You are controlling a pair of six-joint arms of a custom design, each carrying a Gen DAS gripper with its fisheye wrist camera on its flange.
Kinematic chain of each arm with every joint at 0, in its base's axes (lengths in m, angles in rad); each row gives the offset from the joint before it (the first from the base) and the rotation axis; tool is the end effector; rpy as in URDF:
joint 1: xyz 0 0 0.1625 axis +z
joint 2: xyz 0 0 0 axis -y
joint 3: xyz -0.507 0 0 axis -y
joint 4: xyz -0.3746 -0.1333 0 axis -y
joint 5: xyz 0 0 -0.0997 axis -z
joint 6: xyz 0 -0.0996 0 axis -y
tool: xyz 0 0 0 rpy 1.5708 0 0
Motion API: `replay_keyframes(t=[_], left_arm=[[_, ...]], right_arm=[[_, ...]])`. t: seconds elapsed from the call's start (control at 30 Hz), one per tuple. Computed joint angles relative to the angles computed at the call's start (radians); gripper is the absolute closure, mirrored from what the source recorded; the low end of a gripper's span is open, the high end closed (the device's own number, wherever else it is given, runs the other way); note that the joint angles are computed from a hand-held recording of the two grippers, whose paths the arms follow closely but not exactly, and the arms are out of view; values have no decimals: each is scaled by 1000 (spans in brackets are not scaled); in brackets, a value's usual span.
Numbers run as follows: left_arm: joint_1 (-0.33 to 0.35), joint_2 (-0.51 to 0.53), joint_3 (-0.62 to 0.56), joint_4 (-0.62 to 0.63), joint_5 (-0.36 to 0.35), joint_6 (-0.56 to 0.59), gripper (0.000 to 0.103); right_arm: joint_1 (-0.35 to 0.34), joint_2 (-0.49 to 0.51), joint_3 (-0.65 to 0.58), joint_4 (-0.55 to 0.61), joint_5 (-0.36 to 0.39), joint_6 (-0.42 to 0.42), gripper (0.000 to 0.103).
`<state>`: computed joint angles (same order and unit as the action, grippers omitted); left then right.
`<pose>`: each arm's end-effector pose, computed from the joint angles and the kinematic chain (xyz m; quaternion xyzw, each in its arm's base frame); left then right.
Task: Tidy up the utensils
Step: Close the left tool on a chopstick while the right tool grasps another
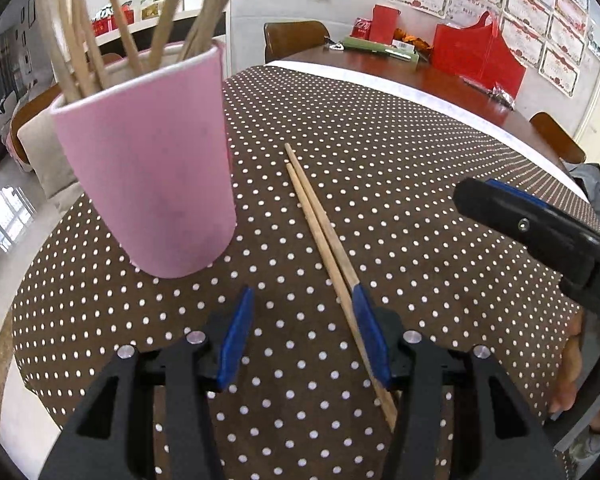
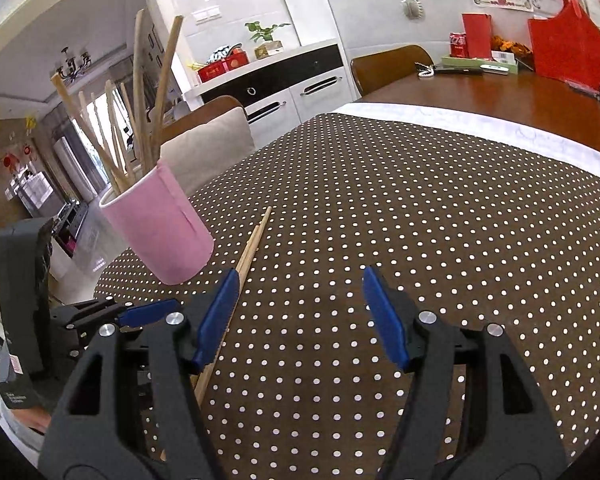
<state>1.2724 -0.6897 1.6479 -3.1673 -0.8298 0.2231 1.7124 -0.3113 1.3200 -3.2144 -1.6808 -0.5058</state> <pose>-0.0230 -0.7570 0.1790 0.1184 0.8844 -0.3052 0.3325 0.2370 -0.7958 -0.0197 0.2855 -0.9048 0.2971 0.1078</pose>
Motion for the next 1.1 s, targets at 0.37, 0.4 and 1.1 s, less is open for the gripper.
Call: replay_keyframes(t=[0.37, 0.4, 1.1], left_arm=[[-14, 33, -85, 95, 103, -23, 47], [-13, 27, -79, 94, 103, -25, 54], [68, -130, 4, 225, -109, -146, 97]], right_arm=[[0, 0, -10, 14, -10, 7, 38], [0, 0, -13, 20, -12, 6, 38], [121, 176, -401, 556, -353, 14, 38]])
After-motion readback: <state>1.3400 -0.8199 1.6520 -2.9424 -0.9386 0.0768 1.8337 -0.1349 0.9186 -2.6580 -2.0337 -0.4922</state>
